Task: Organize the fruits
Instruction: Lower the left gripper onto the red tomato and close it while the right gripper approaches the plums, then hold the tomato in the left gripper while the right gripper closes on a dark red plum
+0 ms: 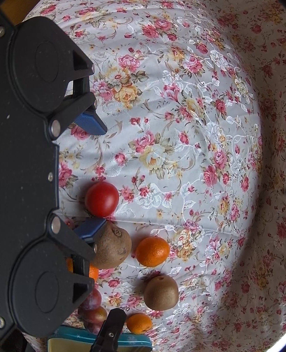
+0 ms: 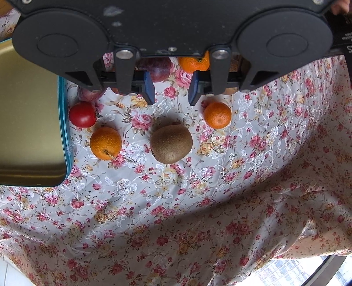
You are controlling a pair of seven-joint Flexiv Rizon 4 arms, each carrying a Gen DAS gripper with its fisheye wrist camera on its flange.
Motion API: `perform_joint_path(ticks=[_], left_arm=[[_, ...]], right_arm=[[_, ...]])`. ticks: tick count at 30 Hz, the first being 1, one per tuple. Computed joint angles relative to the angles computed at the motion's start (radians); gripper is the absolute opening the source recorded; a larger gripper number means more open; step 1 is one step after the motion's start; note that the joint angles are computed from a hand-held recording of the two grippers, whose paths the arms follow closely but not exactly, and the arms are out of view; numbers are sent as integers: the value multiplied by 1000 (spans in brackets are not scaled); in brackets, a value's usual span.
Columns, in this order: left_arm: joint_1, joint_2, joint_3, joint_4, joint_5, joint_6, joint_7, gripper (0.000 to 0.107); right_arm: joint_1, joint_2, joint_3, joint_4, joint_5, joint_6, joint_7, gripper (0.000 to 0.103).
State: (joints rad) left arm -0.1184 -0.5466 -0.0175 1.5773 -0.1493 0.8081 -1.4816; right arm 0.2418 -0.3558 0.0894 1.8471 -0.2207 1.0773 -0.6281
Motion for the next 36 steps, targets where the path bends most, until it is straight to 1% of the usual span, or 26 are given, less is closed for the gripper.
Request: perform_joint_path(ticks=[2,5,7,8,9,12,18,22,27,28,31,36], left_arm=[[-9,-15,9,-16,8,-20,-29,81],[-18,-20,17,-17,16,8,-76,79],[-15,-24,11,-21,15,17,-77,74],[-15,-25,11,-24,12,17,-86,70],[-10,-25,5,-24,2,12,-89,63],[-4,-28,-8,-30,-16,1,-81,55],[6,-13,-22,1,-49,26,-60,44],[4,-10,-10,10,-46,47,-69,44],[-40,-25,65,-26,65,77,-180,44],[-37,-27,65,-29,73,78,-189,44],[-9,-29,42,-25,49,75,-191,44],[-15,-32,44,-25,76,84,-185,44]], right_arm=[[-4,2,8,2,8,-2,-17,37],[-21,4,30,-2,50,-12,-66,37],[-24,11,34,5,66,-11,-81,37],[-23,16,33,12,68,-7,-85,37],[-23,21,32,17,69,-5,-88,37],[-23,33,27,35,72,5,-90,37],[-33,45,30,46,99,14,-101,37],[-38,46,36,41,116,14,-115,37],[-42,38,47,24,147,1,-138,37],[-41,35,48,19,153,0,-140,37],[-34,19,48,2,159,2,-140,37],[-23,-17,51,-43,167,2,-144,37]])
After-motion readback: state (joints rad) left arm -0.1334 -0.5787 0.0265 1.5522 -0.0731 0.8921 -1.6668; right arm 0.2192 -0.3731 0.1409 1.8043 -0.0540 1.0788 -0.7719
